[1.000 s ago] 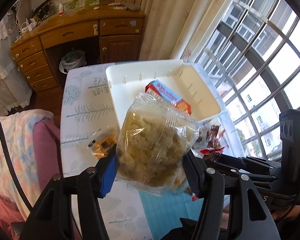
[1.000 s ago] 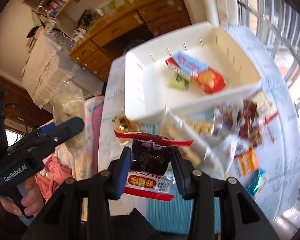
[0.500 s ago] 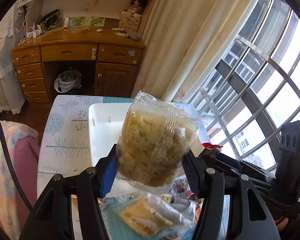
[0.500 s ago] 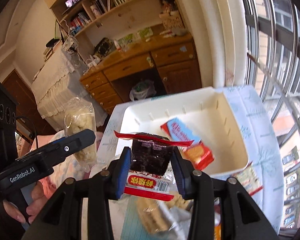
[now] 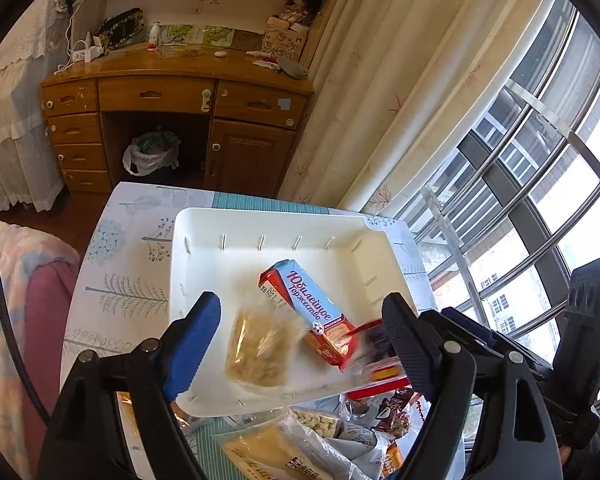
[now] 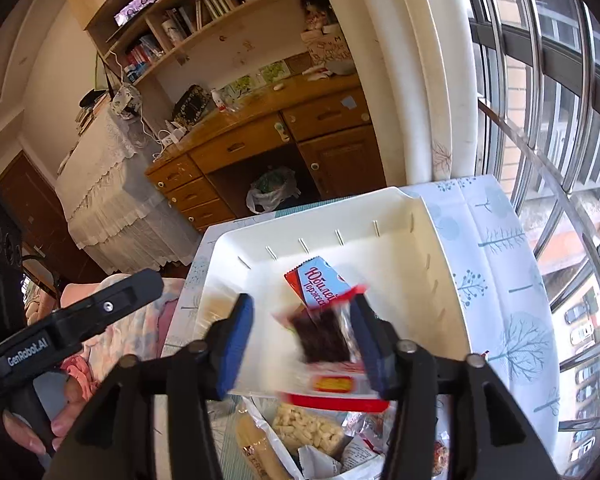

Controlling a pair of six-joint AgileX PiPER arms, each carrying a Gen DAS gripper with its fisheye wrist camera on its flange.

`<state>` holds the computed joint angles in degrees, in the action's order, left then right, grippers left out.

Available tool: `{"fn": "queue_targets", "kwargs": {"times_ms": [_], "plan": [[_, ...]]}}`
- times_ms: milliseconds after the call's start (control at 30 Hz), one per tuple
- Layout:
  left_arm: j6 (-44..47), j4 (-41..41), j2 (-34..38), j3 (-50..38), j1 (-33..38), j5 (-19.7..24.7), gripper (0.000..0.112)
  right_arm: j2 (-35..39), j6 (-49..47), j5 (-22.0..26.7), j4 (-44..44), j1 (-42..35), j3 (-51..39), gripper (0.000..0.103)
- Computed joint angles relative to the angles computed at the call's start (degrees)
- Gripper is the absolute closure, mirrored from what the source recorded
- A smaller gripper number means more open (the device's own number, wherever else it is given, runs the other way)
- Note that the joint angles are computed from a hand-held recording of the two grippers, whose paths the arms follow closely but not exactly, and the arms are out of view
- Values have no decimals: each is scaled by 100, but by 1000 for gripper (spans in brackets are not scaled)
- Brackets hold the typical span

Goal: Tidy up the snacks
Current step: 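Release the red-and-black packet into the basket with the right gripper while the left drops the cracker bag in, then withdraw both open grippers from the basket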

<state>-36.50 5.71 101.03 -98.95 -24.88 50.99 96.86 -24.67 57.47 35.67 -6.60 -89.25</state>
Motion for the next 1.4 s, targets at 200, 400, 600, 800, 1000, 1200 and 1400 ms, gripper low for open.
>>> {"fn": "queue_targets", "kwargs": {"times_ms": [200,400,600,800,1000,1200,1400], "plan": [[-91,136,-143,29,-33,165,30,-84,114,-87,36,-4,107,36],[-152,206,-595,397,4,212,29,-294,289,-201,17,101,265,36],[-59,55,-1241,1008,127,319,29,-683,733,-354,-188,308,520,36],[199,-112,-2019,1662,256,439,29,-1381,1356,-762,-583,657,1091,36],[705,-406,-2851,2292,464,637,29,-2204,2494,-1167,-1456,1296,1793,36],[1523,-866,-3630,2826,936,954,29,-2983,4216,-1414,-2742,2195,2460,36],[2266,-1261,-4223,3230,1489,1343,29,-3545,6344,-1359,-4374,3342,2998,36]]}}
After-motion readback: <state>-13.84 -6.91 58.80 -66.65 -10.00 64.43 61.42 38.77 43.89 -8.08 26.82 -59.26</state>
